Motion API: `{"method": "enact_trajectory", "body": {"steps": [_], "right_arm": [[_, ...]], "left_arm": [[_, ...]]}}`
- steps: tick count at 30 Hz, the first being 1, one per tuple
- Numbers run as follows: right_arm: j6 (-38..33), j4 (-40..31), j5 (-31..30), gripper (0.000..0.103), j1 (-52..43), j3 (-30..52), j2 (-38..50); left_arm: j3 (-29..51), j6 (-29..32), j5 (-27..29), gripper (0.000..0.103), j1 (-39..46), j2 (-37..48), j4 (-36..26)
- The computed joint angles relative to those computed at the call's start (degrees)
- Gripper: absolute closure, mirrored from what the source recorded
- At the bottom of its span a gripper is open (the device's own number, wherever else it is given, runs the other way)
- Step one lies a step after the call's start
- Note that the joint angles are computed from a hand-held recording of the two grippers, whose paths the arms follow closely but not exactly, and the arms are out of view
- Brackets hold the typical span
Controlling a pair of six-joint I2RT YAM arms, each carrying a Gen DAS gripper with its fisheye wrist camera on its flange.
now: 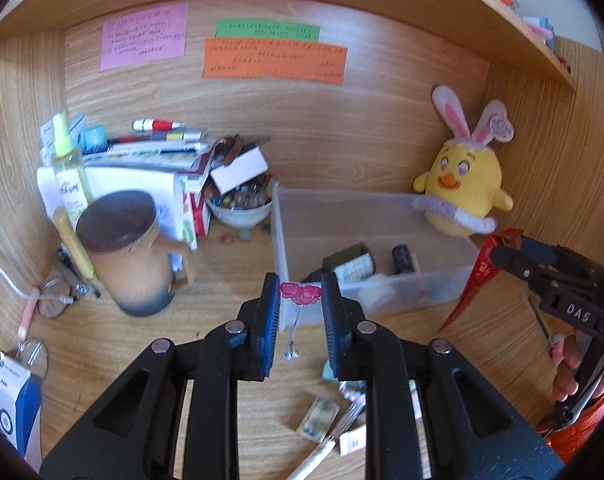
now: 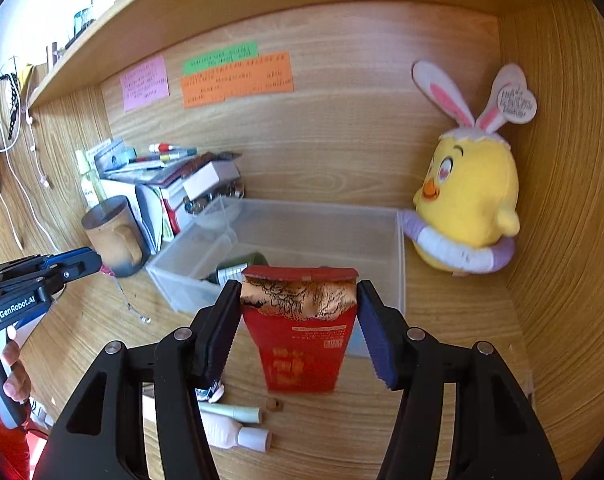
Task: Organize objects
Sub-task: 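Carry the red packet into the bin with the right tool while the left drops the clip in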
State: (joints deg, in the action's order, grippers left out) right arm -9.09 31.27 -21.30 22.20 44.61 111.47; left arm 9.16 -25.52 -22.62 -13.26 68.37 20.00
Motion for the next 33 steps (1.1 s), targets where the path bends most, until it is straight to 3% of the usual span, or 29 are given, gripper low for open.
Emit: {"method": "enact_trajectory", "body": {"steps": [8,20,33], "right_arm": [[1.4,-0.8,-1.0,0.049,-0.2,2.0,-1.9],[2.3,-1.8,1.0,0.049,1.1,7.0,-3.6],[0.3,-9.1,3.7,0.049,2.6,18.3,6.7]], "left_arm": [[5.3,2.9,3.2,0.083,2.8,-1.9,-3.7],[13.4,6.2,8.2,0.083,7.3,2.2,-4.1],[20.6,7.0,14.1,0.083,11.2,20.2,2.1]]}}
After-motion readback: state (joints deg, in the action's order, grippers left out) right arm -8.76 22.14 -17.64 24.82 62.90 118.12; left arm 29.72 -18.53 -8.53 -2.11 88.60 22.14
